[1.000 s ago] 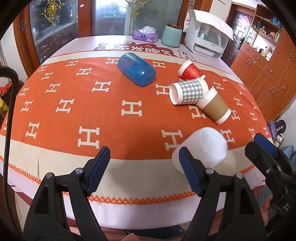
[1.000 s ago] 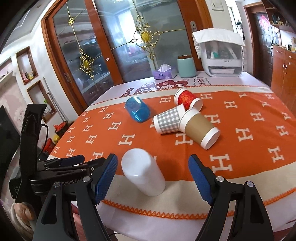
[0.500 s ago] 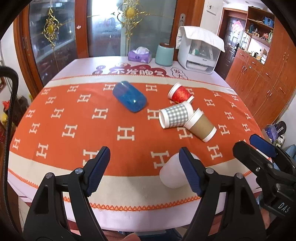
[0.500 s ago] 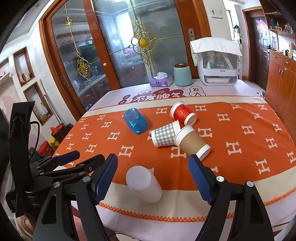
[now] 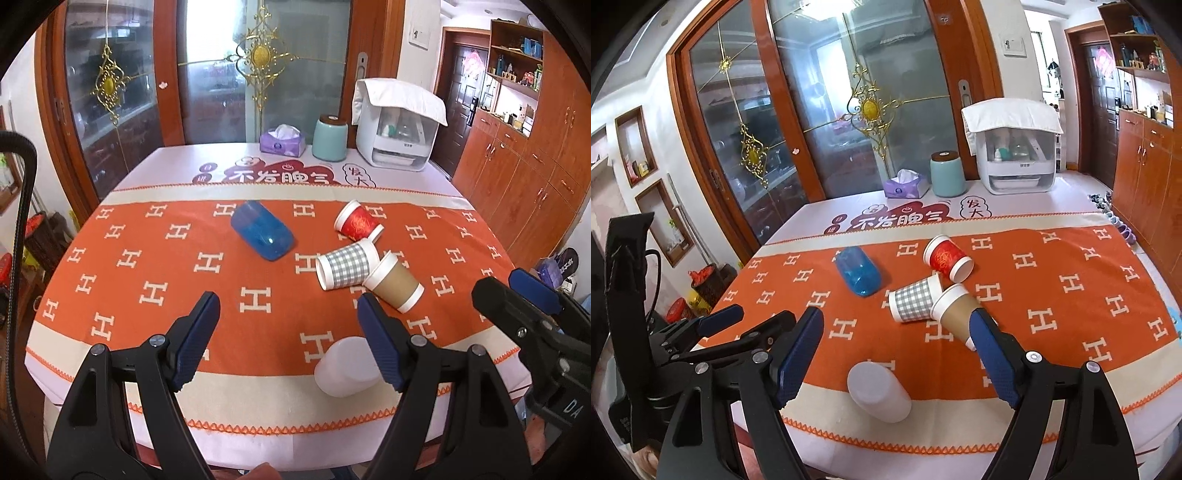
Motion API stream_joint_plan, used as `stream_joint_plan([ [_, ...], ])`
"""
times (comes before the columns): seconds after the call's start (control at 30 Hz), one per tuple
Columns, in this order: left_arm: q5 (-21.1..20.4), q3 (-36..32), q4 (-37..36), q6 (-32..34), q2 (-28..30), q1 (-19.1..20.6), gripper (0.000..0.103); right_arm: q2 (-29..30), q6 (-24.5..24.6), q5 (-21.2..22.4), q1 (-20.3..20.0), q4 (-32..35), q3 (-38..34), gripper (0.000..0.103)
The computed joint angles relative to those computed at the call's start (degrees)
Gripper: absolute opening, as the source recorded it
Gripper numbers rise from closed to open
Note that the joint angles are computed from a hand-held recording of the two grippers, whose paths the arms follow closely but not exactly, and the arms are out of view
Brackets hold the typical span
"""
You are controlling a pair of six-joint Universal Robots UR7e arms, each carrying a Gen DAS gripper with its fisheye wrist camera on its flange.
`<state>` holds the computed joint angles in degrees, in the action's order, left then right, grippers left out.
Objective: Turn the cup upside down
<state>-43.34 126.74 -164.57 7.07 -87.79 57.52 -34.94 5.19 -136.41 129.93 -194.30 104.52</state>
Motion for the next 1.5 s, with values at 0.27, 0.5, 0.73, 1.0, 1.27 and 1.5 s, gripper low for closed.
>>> stream_joint_plan([
  [0.27,1.68,0.27,-2.07,0.97,0.31,-1.47,0.075,-0.1,-0.41,-0.92,0.24,0.79,-0.78,0.083],
  [0.5,2.3,0.28,-2.6,1.37,0.57,-1.89,0.075,0.23,-0.22,-1.01,0.03,1.09,-1.05,0.083],
  [0.73,2.73,0.27,-3.03,1.46,0.9,-2.03,0.075,0.23,-0.07,-1.04,0.02,1.28,-1.1,0.083],
  [1.0,2.77,0.33,-3.05,1.53,1.15,-1.83,0.075,0.47,-0.14,-0.98,-0.27,0.54,-0.75,0.083],
  [1.27,2.75,0.23,-2.63,1.47,1.08,-1.8,0.075,0.42,-0.35,-0.78,-0.45,0.4,-0.57,0.083],
  [1.5,2.76,0.18,-2.57,1.58,1.0,-1.73,0.075,0.45,-0.4,-0.79,-0.44,0.41,-0.67,0.083],
])
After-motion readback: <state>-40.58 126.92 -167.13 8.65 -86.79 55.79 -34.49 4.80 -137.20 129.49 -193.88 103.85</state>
